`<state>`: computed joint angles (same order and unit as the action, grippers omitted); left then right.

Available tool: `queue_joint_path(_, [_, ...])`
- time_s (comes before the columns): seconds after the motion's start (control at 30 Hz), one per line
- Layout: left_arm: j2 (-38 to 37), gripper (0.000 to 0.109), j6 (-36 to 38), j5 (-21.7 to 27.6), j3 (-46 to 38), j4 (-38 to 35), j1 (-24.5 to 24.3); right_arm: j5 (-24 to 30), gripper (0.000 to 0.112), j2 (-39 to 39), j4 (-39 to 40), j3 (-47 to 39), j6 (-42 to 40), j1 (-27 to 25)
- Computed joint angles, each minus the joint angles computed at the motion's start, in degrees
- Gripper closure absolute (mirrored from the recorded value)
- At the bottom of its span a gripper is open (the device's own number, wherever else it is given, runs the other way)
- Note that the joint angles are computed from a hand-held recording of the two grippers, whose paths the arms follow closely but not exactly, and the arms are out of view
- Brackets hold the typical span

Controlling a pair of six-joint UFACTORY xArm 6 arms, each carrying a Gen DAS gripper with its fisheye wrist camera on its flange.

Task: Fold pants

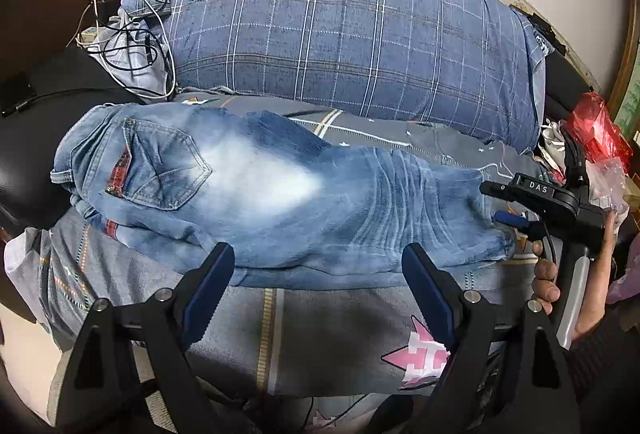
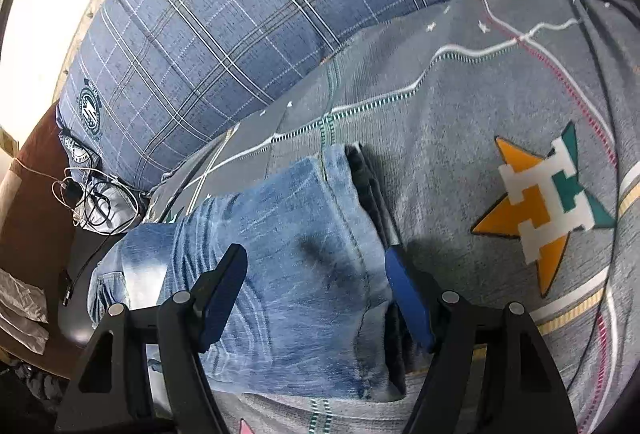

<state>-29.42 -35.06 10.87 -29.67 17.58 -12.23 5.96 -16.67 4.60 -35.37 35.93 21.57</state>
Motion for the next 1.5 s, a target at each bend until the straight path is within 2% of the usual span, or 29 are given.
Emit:
queue_joint_path(0.07, [-0.02,0.022,-0.47,0.82,-0.03,0.69,-0.20,0.60,0.040,0.34,-4.19,-0.35,3.01,-0.67])
queue_joint_path(0.17, [-0.62,0.022,-2.63,1.41,0.23,3.98,0.03,-0.10,0.040,1.00,-1.82,-0.68,0.72,-0.29])
queue_joint_path(0.3, [-0.75,0.022,-2.37,1.50,0.45,2.77,0.33,0.62,0.040,1.23,-5.97,-1.32,2.96,-0.22])
queue_joint_path(0.4, [-0.42,0.022,-2.15,1.50,0.23,1.92,0.14,0.46,0.040,1.14,-4.74,-1.26,1.57,-0.04])
queue_joint_path(0.6, [-0.42,0.022,-3.67,1.43,0.14,4.64,-0.01,0.08,0.040,0.80,-3.18,-0.73,1.23,-0.26])
queue_joint_path(0.8, [-0.34,0.022,-1.27,0.30,0.53,0.00,0.46,-0.53,0.040,-0.41,-3.76,0.33,1.33,-0.50])
queue_joint_path(0.93, [-0.31,0.022,-2.08,0.42,0.46,1.33,0.46,-0.30,0.040,0.54,-0.16,-0.22,-1.31,-0.31])
queue_joint_path(1.13, [-0.29,0.022,-1.54,0.16,0.54,0.81,0.34,0.15,0.040,0.03,-4.60,-0.13,1.72,-0.50])
queue_joint_path(1.5, [-0.54,0.022,-0.62,0.12,0.75,-0.39,0.43,0.65,0.040,0.50,-4.00,-0.44,1.51,-0.79])
